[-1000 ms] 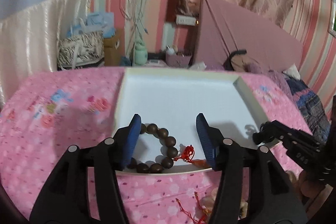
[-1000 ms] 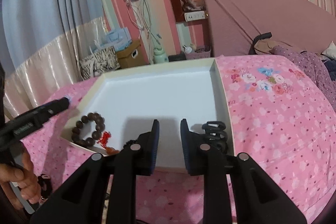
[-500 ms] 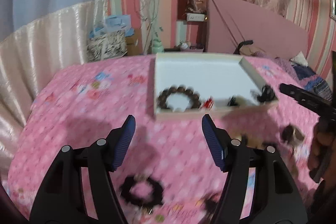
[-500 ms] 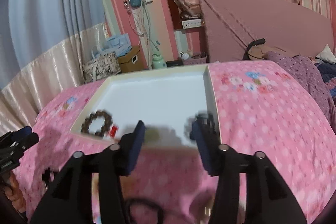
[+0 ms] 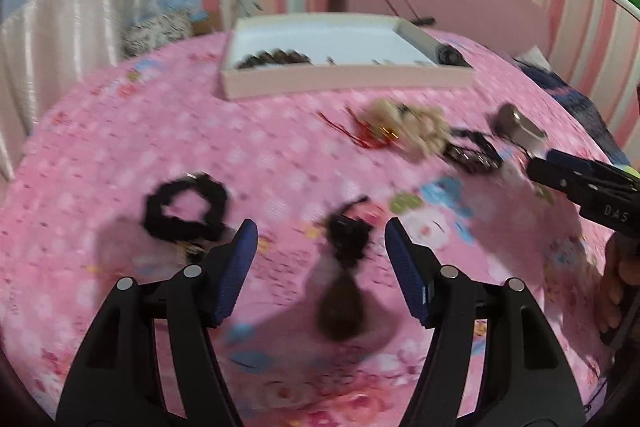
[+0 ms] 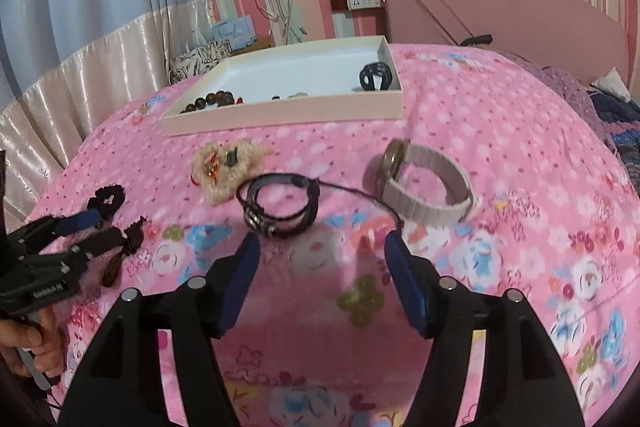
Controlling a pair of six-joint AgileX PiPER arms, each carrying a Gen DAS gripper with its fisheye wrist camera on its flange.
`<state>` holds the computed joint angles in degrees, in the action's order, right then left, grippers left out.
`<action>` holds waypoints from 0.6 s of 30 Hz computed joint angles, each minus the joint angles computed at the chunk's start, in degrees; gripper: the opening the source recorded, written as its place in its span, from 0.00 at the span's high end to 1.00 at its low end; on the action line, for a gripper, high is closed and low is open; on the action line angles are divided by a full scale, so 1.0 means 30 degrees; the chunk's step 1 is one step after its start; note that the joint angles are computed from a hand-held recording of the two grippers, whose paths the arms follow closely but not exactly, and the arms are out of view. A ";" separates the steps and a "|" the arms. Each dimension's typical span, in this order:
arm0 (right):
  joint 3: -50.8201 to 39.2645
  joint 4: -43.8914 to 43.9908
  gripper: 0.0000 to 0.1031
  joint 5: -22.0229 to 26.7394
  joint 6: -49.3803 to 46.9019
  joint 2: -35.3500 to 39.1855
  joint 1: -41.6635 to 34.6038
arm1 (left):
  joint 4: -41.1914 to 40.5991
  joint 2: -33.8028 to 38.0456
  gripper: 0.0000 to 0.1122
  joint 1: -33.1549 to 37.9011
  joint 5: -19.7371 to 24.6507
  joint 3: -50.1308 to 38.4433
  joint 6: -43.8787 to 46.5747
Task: Organize jewelry
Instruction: 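Grasp the black-corded brown pendant with the left tool while the right tool reaches the black cord bracelet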
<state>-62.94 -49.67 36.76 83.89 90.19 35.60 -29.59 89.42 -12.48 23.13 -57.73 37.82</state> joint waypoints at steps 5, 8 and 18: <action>-0.0109 0.0209 0.37 -0.0175 -0.0164 0.0272 -0.0076 | 0.2306 0.1158 0.50 -0.0699 0.0690 -0.0863 -0.2384; -0.0407 0.0635 0.37 -0.0288 -0.0670 0.0669 -0.0167 | 0.3779 0.1339 0.62 -0.1206 0.0519 -0.1063 -0.3647; -0.2813 0.2751 0.35 -0.0838 -0.4445 0.2272 -0.0754 | 0.3147 0.1934 0.78 -0.0597 0.0952 -0.2589 -0.3609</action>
